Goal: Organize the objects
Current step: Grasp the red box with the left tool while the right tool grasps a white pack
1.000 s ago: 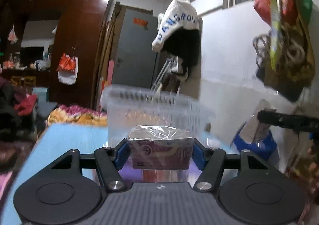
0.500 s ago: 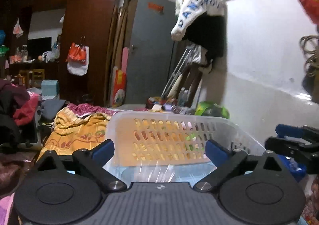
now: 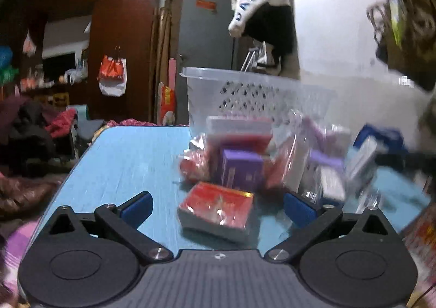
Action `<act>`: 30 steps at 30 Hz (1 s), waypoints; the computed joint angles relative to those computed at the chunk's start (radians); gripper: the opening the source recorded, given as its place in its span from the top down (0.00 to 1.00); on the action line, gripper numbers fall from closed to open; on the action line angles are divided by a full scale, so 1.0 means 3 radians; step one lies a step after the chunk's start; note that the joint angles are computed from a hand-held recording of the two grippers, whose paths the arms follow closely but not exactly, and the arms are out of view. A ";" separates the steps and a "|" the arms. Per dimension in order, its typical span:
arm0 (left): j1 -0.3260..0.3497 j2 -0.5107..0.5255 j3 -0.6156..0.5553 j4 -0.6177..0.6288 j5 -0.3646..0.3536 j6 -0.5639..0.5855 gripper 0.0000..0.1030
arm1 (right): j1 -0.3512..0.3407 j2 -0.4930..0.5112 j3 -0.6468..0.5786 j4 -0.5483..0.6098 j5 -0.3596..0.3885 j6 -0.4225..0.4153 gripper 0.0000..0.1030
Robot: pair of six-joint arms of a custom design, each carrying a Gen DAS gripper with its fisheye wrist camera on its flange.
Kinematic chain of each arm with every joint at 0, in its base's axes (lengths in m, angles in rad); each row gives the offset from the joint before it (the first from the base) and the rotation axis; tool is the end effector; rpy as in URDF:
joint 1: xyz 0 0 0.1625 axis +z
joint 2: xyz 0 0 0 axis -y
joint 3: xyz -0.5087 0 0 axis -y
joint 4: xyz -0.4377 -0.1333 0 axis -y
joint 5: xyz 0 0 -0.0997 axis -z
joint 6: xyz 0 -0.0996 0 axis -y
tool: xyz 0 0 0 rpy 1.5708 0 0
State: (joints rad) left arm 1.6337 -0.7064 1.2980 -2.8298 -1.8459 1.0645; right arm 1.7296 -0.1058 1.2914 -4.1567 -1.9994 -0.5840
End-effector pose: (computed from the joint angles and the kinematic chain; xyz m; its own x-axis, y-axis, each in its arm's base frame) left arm 0.1619 -0.8795 0.2350 -0.5141 0.7376 -0.4378 0.8253 0.2863 -0.4867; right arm 0.2135 -0.7522 -0.1065 -0.7885 0.1250 0.6022 -0.5533 0.2834 -0.7833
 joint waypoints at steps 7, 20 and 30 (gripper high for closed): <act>-0.0021 0.0068 0.0016 -0.0102 0.0214 0.0231 0.02 | -0.0002 0.0029 -0.0114 0.0147 -0.0071 -0.0007 0.41; 0.0040 0.0121 -0.0103 -0.0194 -0.0001 -0.0086 0.37 | 0.0002 0.0028 -0.0041 -0.0082 0.0011 -0.0054 0.62; -0.0100 0.0057 -0.0178 -0.0175 -0.0394 -0.0243 0.37 | 0.0060 -0.0162 -0.0020 -0.0239 0.0378 -0.0138 0.62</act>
State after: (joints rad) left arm 1.6038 -0.6894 1.2447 -2.8824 -1.9639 0.9915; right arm 1.7476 -0.1546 1.2854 -4.2283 -1.8860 -0.6253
